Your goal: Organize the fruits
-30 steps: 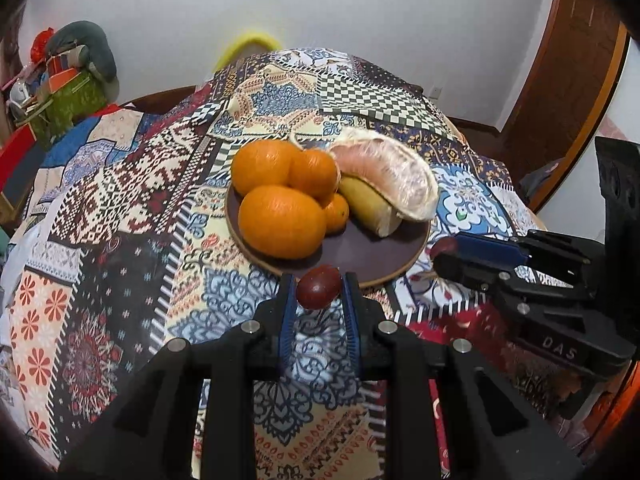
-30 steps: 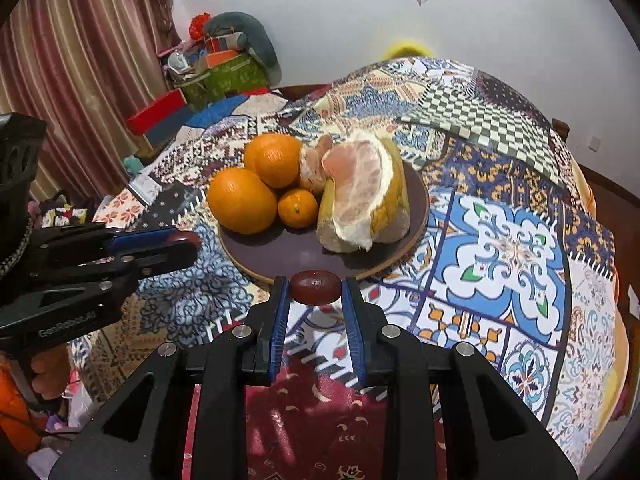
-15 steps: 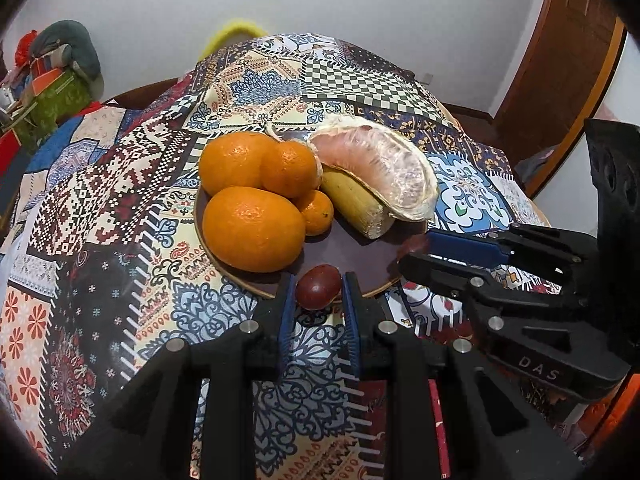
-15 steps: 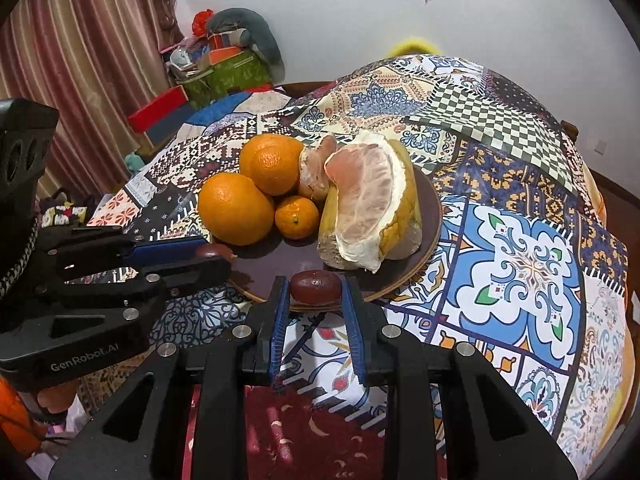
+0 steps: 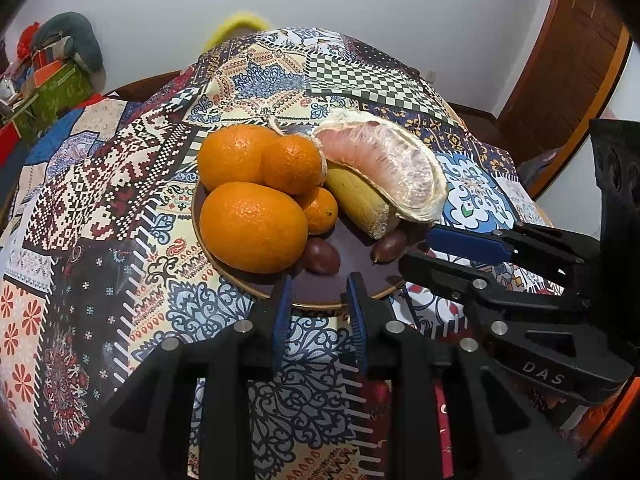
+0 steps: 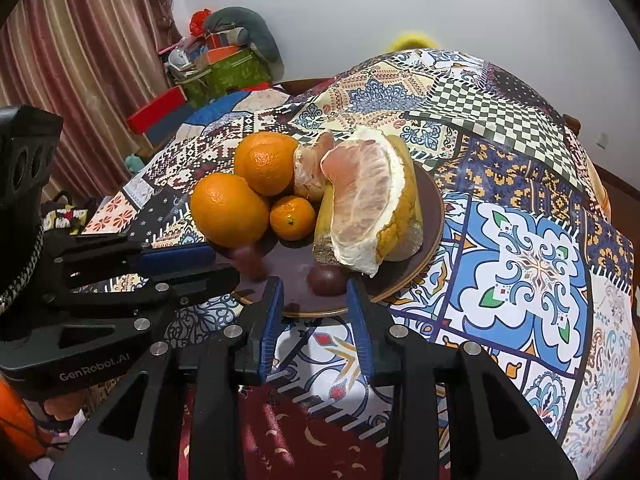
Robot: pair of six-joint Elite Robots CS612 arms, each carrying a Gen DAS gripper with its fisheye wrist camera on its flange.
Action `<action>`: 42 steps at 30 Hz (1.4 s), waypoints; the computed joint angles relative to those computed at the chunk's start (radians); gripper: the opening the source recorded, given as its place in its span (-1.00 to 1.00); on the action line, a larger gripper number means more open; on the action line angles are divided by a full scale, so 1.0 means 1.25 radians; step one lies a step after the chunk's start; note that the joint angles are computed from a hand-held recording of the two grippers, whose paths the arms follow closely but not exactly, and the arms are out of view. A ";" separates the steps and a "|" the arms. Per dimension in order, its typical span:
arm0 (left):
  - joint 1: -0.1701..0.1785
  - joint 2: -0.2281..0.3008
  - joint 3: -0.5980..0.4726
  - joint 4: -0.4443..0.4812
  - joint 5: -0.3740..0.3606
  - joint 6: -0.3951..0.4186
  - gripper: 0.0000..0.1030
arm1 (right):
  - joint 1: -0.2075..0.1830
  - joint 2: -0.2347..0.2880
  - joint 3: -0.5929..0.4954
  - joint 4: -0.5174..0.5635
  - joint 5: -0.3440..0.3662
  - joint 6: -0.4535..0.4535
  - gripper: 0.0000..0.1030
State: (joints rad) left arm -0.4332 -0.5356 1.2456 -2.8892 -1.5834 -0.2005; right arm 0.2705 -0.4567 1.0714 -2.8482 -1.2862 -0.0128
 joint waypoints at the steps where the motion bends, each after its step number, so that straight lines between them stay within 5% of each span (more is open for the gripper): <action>1: 0.000 -0.002 0.003 -0.003 0.003 -0.001 -0.45 | 0.000 -0.001 0.001 -0.003 -0.001 0.000 -0.42; 11: -0.005 -0.053 0.073 -0.107 0.055 -0.013 -0.45 | -0.004 -0.045 0.065 -0.104 -0.023 0.024 -0.42; 28: -0.044 -0.187 0.256 -0.475 0.181 0.032 -0.44 | 0.015 -0.157 0.221 -0.466 -0.097 0.058 -0.42; 32: -0.052 -0.204 0.284 -0.534 0.195 0.041 -0.28 | 0.024 -0.174 0.249 -0.542 -0.114 0.058 -0.41; 37: -0.061 -0.221 0.317 -0.605 0.218 0.043 -0.07 | 0.029 -0.184 0.272 -0.625 -0.134 0.077 0.04; 42: -0.066 -0.231 0.340 -0.654 0.239 0.042 0.16 | 0.033 -0.183 0.275 -0.657 -0.157 0.081 0.24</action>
